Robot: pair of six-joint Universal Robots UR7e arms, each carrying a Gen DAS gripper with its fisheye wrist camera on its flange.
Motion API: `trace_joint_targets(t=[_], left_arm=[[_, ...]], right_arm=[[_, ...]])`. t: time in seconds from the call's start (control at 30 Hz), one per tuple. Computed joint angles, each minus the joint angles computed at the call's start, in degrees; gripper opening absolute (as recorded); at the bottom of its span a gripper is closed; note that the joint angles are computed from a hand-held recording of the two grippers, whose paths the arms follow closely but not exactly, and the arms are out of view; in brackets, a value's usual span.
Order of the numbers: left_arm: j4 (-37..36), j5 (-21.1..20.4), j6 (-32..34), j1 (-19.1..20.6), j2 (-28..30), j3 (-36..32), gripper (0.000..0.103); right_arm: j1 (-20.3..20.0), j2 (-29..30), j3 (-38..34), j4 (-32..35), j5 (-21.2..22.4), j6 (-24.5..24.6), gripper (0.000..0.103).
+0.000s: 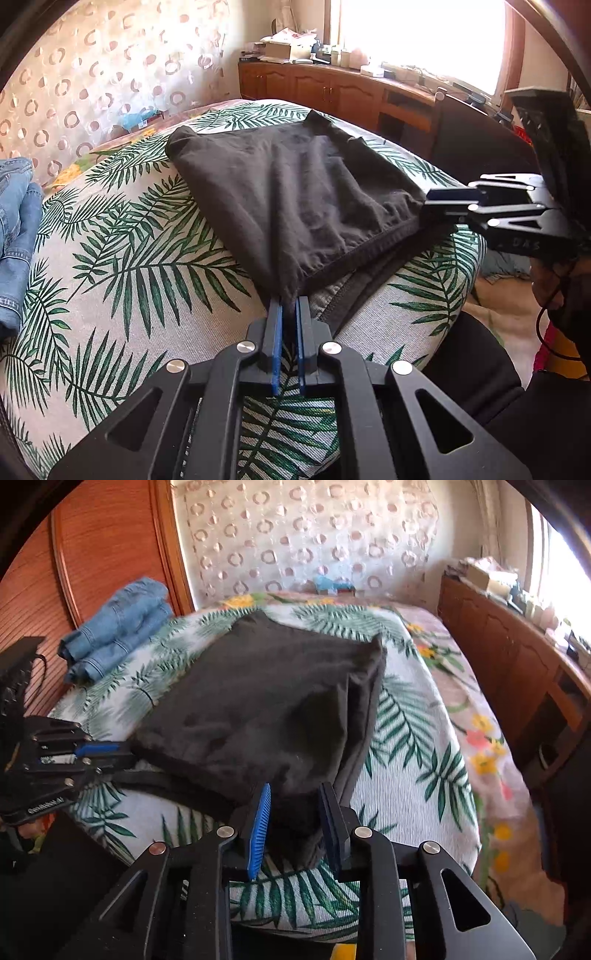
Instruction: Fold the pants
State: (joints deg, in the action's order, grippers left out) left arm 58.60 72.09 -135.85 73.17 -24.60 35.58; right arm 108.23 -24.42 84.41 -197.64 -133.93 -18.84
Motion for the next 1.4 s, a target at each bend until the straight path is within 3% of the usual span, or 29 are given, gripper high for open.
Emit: trace_joint_targets(t=[0.07,0.13,0.2,0.5,0.73,0.97,1.17,1.3,1.4], left_arm=[[-0.05,-0.02,-0.02,0.01,-0.01,0.04,0.007],[0.01,0.0,-0.03,0.02,0.03,-0.08,0.007],[0.13,0.12,-0.15,0.05,0.08,-0.21,0.007],[-2.96,1.44,0.82,-0.37,-3.24,4.75,0.007],[-2.58,0.99,1.15,-0.24,-3.49,5.62,0.007],[-2.17,2.26,-0.58,-0.1,-4.75,6.27,0.008],[-2.23,1.71,-0.83,-0.06,-5.6,6.3,0.024],[-1.33,1.71,-1.3,0.12,-4.62,4.66,0.043],[-0.3,1.79,-1.76,0.14,-3.46,2.79,0.047]], right_arm=[[0.02,0.05,-0.15,0.24,-0.02,-0.06,0.027],[0.13,-0.05,-0.04,0.17,0.5,-0.62,0.009],[0.36,-0.03,-0.08,-0.26,0.37,-1.67,0.006],[1.66,-1.77,2.54,-1.73,0.38,-4.0,0.004],[0.44,-2.01,3.06,0.86,1.14,-0.04,0.004],[0.46,-2.75,3.95,-1.07,2.17,-0.44,0.004],[0.65,-2.21,3.96,-3.61,0.87,-0.57,0.004],[0.58,-2.09,4.05,-3.46,0.75,-0.05,0.005],[0.57,-2.16,4.08,-3.25,0.82,0.03,0.005]])
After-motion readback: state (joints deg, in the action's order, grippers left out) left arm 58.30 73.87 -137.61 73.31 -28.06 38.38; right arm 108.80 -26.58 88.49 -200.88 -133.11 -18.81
